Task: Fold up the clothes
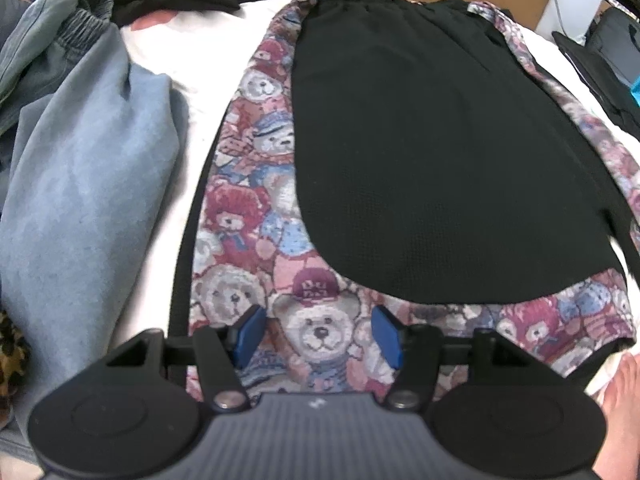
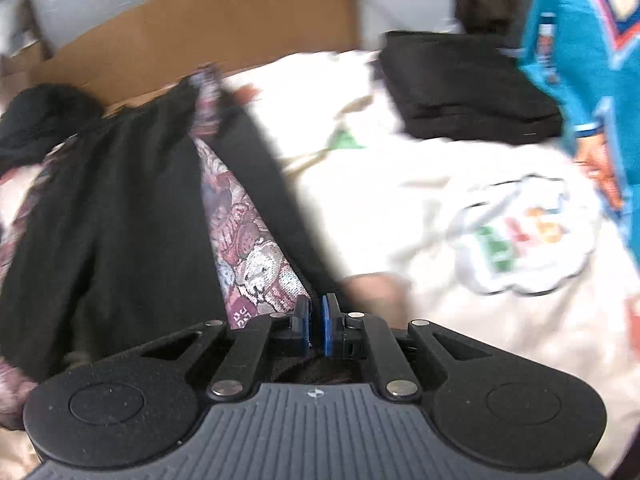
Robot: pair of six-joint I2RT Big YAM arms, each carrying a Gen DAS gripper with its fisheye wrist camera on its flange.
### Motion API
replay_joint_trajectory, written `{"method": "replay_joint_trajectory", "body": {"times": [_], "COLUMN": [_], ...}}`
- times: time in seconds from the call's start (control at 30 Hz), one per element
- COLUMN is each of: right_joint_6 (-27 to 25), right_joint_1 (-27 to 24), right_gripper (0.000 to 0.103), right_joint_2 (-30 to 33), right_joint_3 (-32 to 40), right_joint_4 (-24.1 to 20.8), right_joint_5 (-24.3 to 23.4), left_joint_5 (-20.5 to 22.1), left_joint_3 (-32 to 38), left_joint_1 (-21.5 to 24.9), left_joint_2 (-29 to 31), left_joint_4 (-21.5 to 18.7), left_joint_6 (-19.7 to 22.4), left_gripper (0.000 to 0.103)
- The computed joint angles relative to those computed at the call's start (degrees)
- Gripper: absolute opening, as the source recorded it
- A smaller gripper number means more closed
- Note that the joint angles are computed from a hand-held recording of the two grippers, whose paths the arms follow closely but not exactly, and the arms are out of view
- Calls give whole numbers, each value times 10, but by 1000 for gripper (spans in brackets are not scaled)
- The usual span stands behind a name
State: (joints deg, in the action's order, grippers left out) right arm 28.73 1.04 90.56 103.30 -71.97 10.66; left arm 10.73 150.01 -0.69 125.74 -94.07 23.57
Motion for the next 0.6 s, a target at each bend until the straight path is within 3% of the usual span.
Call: {"method": "replay_joint_trajectory", "body": {"times": [0.43,0.6], "right_joint_6": [-97,-114], "right_joint_1": [-76,-104], "right_gripper": [5,5], "right_joint_2": [5,27], "right_joint_3": [10,18], "right_joint_4": [-17,-19], "right_joint_5": [46,38], "left_joint_5": [0,-9], "left_joint_3": [-5,27], "left_joint_1": [8,15], "left_joint_2": [-2,13], "left_joint_4": [10,-4], "left_joint_6": [7,5], "left_gripper": [62,62]}}
